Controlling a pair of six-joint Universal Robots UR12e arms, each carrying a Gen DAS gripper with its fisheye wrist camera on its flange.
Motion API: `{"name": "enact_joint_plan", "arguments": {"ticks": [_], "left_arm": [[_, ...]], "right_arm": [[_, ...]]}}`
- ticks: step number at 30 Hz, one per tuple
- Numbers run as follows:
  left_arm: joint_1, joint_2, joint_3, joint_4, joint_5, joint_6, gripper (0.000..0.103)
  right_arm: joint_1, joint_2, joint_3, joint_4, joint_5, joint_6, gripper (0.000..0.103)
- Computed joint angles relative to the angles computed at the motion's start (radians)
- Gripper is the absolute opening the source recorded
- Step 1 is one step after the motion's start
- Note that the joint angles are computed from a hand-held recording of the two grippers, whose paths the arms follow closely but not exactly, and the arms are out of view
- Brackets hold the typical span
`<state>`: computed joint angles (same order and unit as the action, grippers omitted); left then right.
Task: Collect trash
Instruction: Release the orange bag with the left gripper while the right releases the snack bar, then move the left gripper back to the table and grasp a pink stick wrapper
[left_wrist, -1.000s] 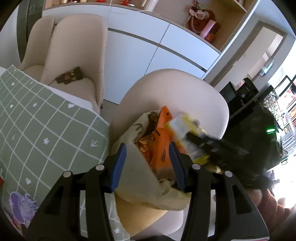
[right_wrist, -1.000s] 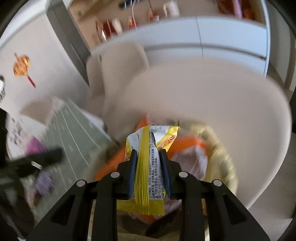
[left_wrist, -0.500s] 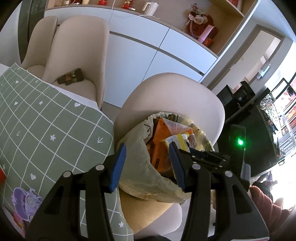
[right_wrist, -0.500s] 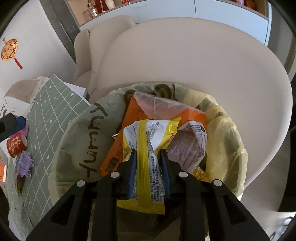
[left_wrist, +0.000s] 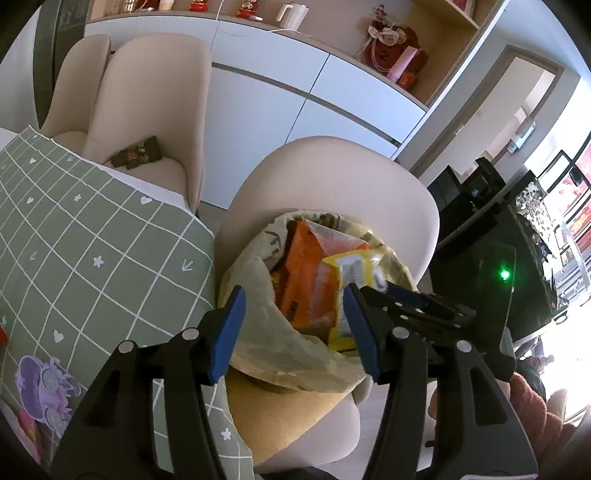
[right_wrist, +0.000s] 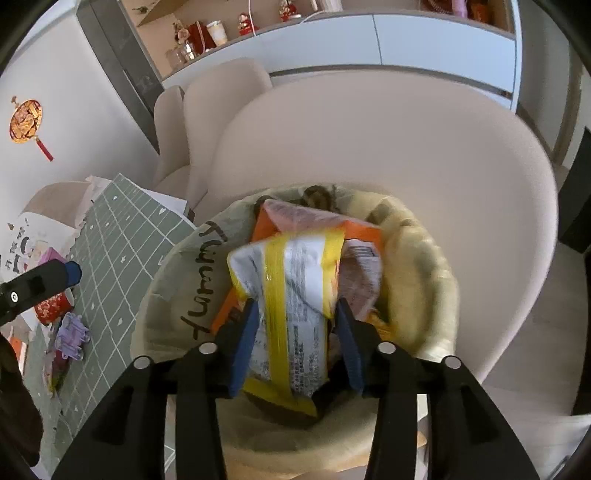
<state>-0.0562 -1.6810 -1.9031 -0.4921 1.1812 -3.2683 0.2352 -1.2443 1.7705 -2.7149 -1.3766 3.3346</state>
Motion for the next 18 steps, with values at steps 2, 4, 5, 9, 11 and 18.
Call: {"name": "enact_joint_plan", "arguments": {"ticks": [2,4,5,9,11,18], "left_arm": [[-0.005,0.006,-0.007,0.000,0.003,-0.002,0.052],[-0.008,0.011,-0.011,-0.004,0.003,-0.004,0.052],[-0.009,0.015,-0.014,-0.004,0.004,-0.005,0.052],[-0.015,0.031,-0.029,0.003,0.014,-0.004,0.052],[-0.016,0.039,-0.036,0.009,0.020,0.001,0.052],[-0.013,0.074,-0.072,0.040,0.056,0.004,0.052]], "right_arm": [[-0.002,-0.013,0.015,-0.018,-0.014,0.006,0.042],[-0.005,-0.028,0.030,-0.035,-0.020,0.011,0.043],[-0.005,-0.037,0.040,-0.050,-0.024,0.017,0.043],[-0.006,-0.063,0.065,-0.084,-0.049,0.019,0.043],[0.001,-0.074,0.075,-0.108,-0.073,0.021,0.047],[0.021,-0.115,0.100,-0.138,-0.094,0.005,0.049]]}}
